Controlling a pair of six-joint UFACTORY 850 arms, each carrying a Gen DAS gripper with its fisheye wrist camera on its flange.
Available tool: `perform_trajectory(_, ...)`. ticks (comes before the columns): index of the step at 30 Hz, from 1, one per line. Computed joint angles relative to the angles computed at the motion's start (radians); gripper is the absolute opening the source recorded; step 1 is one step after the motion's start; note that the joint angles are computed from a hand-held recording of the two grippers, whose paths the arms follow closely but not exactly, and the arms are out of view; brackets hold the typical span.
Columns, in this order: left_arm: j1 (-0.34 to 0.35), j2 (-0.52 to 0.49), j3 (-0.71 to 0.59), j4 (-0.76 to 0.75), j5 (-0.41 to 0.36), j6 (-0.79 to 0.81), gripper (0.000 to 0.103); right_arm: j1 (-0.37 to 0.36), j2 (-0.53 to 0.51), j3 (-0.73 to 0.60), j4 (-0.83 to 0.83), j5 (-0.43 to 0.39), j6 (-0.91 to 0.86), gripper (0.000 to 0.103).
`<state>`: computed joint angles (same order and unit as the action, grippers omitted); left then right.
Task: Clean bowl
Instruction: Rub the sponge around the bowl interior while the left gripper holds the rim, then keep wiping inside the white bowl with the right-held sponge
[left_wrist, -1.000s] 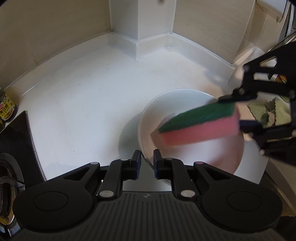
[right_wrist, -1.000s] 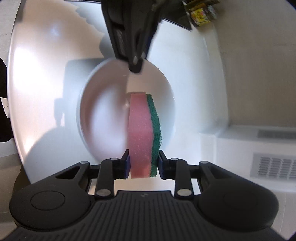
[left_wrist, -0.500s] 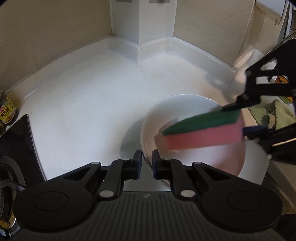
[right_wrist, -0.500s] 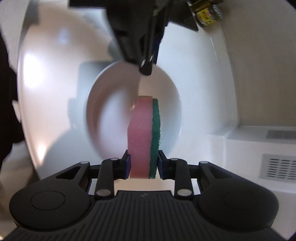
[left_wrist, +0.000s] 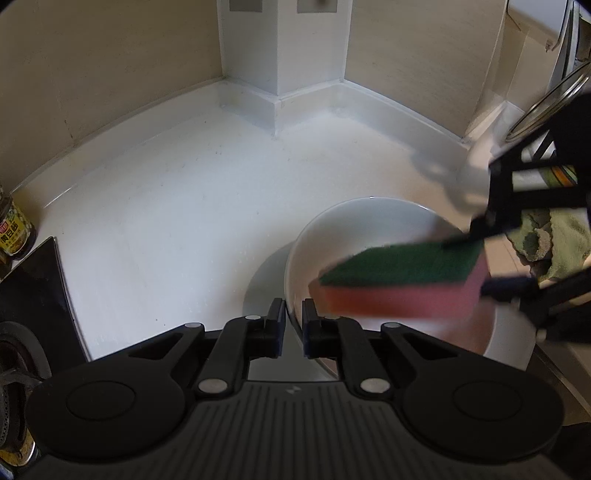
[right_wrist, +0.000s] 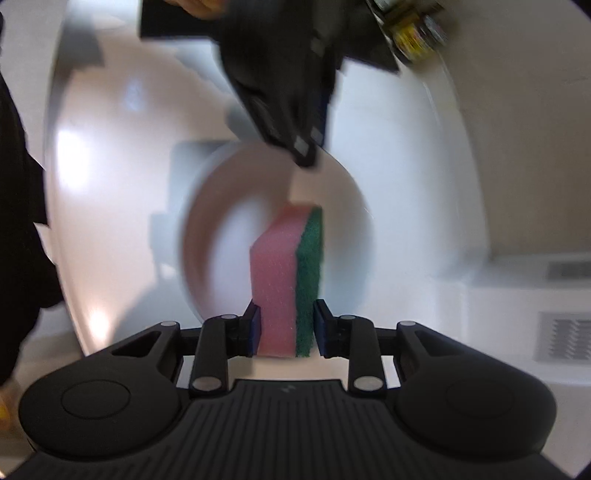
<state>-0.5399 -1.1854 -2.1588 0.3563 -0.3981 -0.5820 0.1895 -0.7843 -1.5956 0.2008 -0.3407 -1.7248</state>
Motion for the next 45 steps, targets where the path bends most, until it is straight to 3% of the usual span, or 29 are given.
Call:
perform_trajectory(4, 0.005, -0.002, -0.003, -0.007, 0.014, 0.023, 0.006, -0.014, 0.042, 0.026, 0.093, -0.108, -0.169, 0.025)
perform_trajectory(7, 0.010, -0.010, -0.024, -0.049, 0.005, 0.079, 0.006, -0.018, 0.056, 0.013, -0.011, -0.172, -0.134, 0.025)
perform_trajectory(11, 0.016, -0.021, -0.050, -0.123, -0.019, 0.153, 0.003, -0.015, 0.063, 0.035, -0.184, -0.034, 0.034, 0.025)
perform_trajectory(14, 0.015, -0.023, -0.054, -0.128, -0.024, 0.165, 0.002, -0.010, 0.045, 0.025, -0.170, -0.018, 0.069, 0.025)
perform_trajectory(19, 0.018, -0.035, -0.076, -0.129, -0.033, 0.179, 0.002, -0.017, 0.058, 0.022, 0.043, -0.146, -0.100, 0.025)
perform_trajectory(21, 0.018, -0.039, -0.082, -0.114, -0.033, 0.170, 0.003, -0.028, 0.065, 0.007, 0.070, -0.243, -0.141, 0.025)
perform_trajectory(22, 0.019, -0.043, -0.089, -0.113, -0.037, 0.171, 0.003, -0.032, 0.081, 0.022, 0.059, -0.251, -0.158, 0.025)
perform_trajectory(27, 0.026, -0.037, -0.085, -0.186, -0.056, 0.173, 0.003, -0.038, 0.155, 0.158, -0.133, -0.034, -0.118, 0.025)
perform_trajectory(32, 0.014, 0.041, 0.056, -0.165, -0.001, 0.057, 0.003, -0.042, 0.154, 0.201, -0.105, 0.084, -0.119, 0.025)
perform_trajectory(35, 0.009, 0.030, 0.046, -0.127, 0.000, 0.026, 0.005, -0.036, 0.122, 0.160, 0.059, 0.036, -0.233, 0.025)
perform_trajectory(40, 0.000, -0.043, -0.085, -0.050, -0.086, 0.028, 0.003, -0.034, 0.110, 0.130, 0.203, -0.062, -0.323, 0.025)
perform_trajectory(42, -0.001, -0.060, -0.115, -0.048, -0.096, 0.050, 0.003, -0.041, 0.117, 0.140, 0.198, -0.049, -0.364, 0.025)
perform_trajectory(45, 0.000, -0.075, -0.140, -0.050, -0.103, 0.067, 0.003, -0.029, 0.127, 0.176, 0.155, 0.047, -0.405, 0.025)
